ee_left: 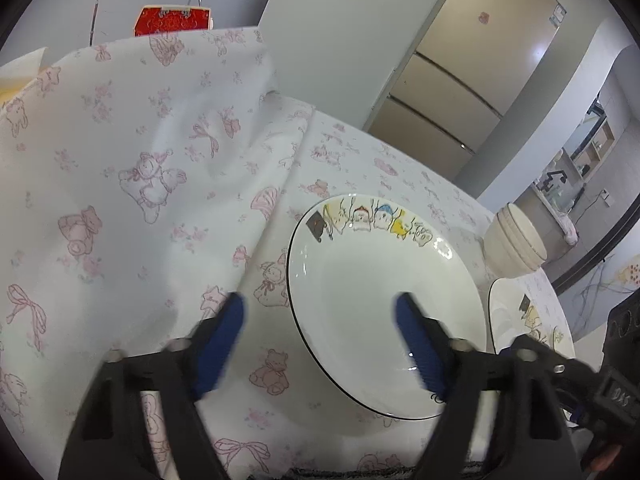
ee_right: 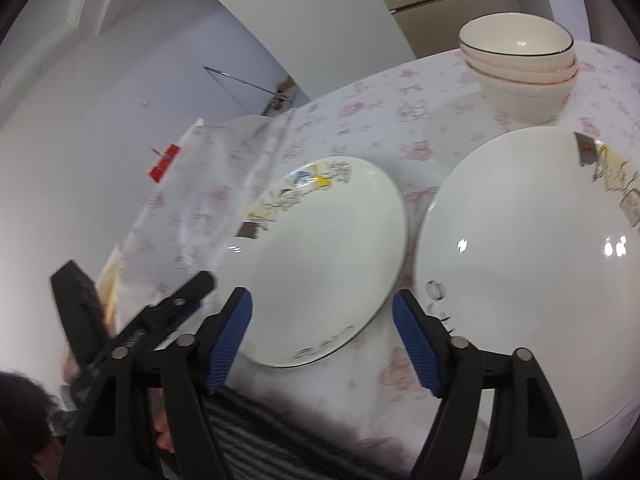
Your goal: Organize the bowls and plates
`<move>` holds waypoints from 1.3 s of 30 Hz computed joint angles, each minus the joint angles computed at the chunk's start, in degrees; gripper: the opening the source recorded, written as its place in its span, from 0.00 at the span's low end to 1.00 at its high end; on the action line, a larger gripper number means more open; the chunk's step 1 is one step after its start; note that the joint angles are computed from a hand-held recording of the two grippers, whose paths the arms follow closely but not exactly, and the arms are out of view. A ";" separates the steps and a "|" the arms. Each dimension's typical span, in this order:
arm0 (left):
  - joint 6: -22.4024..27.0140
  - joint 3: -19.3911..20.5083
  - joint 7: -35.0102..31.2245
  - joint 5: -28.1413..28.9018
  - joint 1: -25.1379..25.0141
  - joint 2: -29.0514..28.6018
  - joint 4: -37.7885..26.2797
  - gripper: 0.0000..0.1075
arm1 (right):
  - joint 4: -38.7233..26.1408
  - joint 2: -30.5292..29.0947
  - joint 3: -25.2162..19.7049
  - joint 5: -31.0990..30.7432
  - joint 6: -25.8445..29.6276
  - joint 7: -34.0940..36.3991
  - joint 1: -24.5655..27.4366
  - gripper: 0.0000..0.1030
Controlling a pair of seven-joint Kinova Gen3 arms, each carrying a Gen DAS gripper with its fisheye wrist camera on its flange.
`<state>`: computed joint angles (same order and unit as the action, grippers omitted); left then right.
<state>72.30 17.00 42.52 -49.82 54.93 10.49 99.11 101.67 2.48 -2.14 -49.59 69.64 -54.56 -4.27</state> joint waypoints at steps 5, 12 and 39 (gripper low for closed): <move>-6.36 -0.34 -1.06 2.58 -2.58 -1.59 2.33 0.45 | -1.75 0.30 1.53 7.89 -1.33 -7.32 -5.92 0.43; -5.58 -0.54 -4.02 4.61 -3.31 0.22 0.25 0.36 | -1.75 -0.32 -6.04 9.93 -2.57 -7.79 0.24 0.39; -4.55 -2.45 -7.97 7.43 -2.35 1.71 -1.72 0.33 | 5.31 -6.86 -12.01 16.83 -16.78 -20.76 -3.11 0.53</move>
<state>67.75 14.56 34.55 -42.39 52.58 12.20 97.39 106.99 -4.38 -14.14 -32.77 52.85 -75.33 -7.38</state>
